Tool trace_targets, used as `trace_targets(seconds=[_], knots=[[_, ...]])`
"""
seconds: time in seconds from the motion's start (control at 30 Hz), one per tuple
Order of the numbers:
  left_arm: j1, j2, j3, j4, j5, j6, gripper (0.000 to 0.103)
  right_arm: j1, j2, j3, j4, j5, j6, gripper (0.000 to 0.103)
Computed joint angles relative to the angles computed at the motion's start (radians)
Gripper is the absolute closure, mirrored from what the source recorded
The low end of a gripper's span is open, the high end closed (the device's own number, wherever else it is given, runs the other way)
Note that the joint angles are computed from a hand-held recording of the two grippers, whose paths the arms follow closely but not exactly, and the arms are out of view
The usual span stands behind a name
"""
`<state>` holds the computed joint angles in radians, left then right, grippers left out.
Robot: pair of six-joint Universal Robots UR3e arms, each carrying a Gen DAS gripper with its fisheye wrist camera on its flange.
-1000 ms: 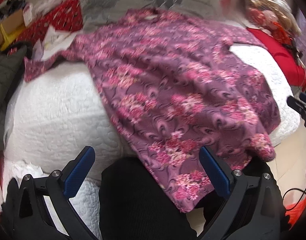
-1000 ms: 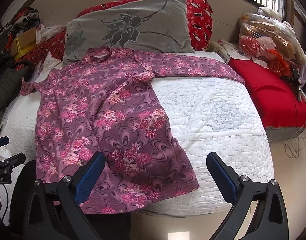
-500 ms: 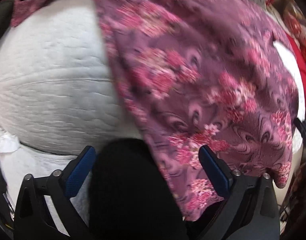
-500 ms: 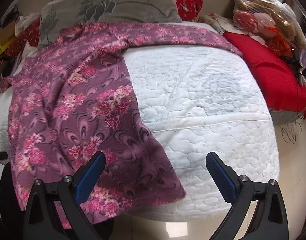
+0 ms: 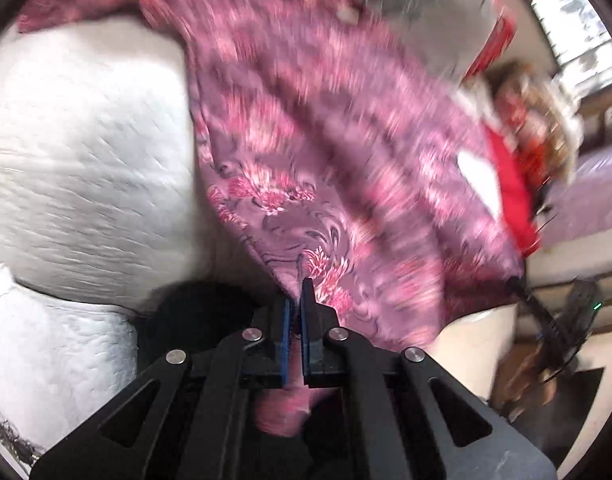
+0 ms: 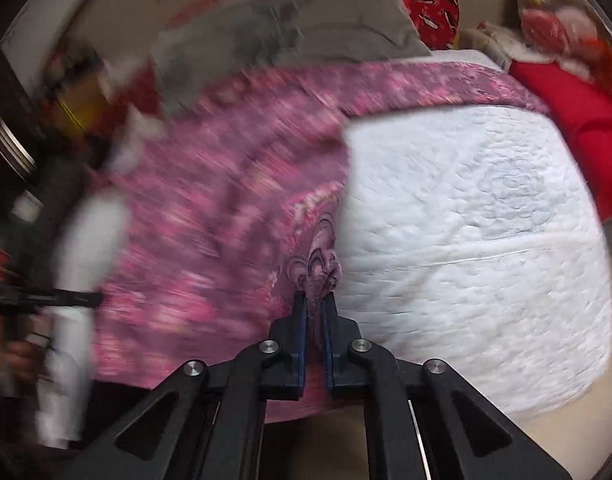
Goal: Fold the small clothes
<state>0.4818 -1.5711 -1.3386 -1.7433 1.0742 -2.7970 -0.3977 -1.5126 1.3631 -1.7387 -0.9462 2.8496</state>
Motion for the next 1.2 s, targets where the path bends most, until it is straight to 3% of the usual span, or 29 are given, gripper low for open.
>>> trace_targets(seconds=[0.1,0.17,0.23,0.33,0.4,0.47,0.53,0.6,0.67,0.73,0.8,0.83,0.87,0.9,0.93,1.1,1.2], knots=[[0.056,0.041,0.047,-0.073,0.033,0.068,0.101,-0.071,-0.039,-0.047,0.135,0.139,0.003,0.097],[0.021,0.042,0.015,-0.022,0.086,0.036,0.101,-0.104,-0.048,-0.033,0.179,0.166,0.016,0.097],[0.005,0.017,-0.066,0.055,0.144,0.004,0.101,-0.109,-0.026,-0.005,0.146,0.138,0.05,0.097],[0.008,-0.048,-0.171,0.139,0.195,-0.037,0.1,-0.1,0.018,0.078,0.043,0.004,0.146,0.097],[0.045,-0.043,-0.234,0.149,0.16,-0.021,0.1,-0.094,0.05,0.112,0.002,-0.067,0.183,0.097],[0.07,-0.022,-0.265,0.162,0.128,-0.002,0.098,-0.097,0.069,0.134,-0.02,-0.072,0.208,0.096],[0.092,-0.002,-0.266,0.137,0.1,0.044,0.088,-0.094,0.085,0.137,-0.023,-0.058,0.204,0.091],[0.142,0.037,-0.262,0.055,0.07,0.119,0.052,-0.067,0.116,0.108,-0.022,-0.092,0.199,0.084],[0.166,0.057,-0.274,-0.002,0.027,0.168,0.046,-0.042,0.124,0.12,-0.052,-0.141,0.197,0.057],[0.17,0.068,-0.28,-0.058,-0.003,0.215,0.046,-0.012,0.126,0.148,-0.09,-0.194,0.195,0.051],[0.147,0.088,-0.317,-0.028,-0.005,0.212,0.047,0.013,0.139,0.173,-0.121,-0.234,0.176,0.051],[0.122,0.091,-0.322,-0.002,0.012,0.199,0.054,0.018,0.124,0.193,-0.127,-0.249,0.162,0.054],[0.097,0.095,-0.323,0.009,0.032,0.191,0.087,0.022,0.111,0.211,-0.138,-0.26,0.147,0.065],[0.084,0.079,-0.291,-0.027,0.045,0.199,0.099,0.02,0.104,0.211,-0.128,-0.25,0.125,0.08],[0.098,0.077,-0.266,-0.074,0.033,0.206,0.1,0.005,0.103,0.191,-0.073,-0.195,0.095,0.097],[0.248,0.107,-0.083,-0.359,-0.062,0.308,0.1,-0.173,-0.049,0.067,0.236,0.18,-0.041,0.098],[0.25,0.1,-0.04,-0.355,-0.015,0.288,0.1,-0.216,-0.068,-0.006,0.311,0.203,-0.06,0.098]])
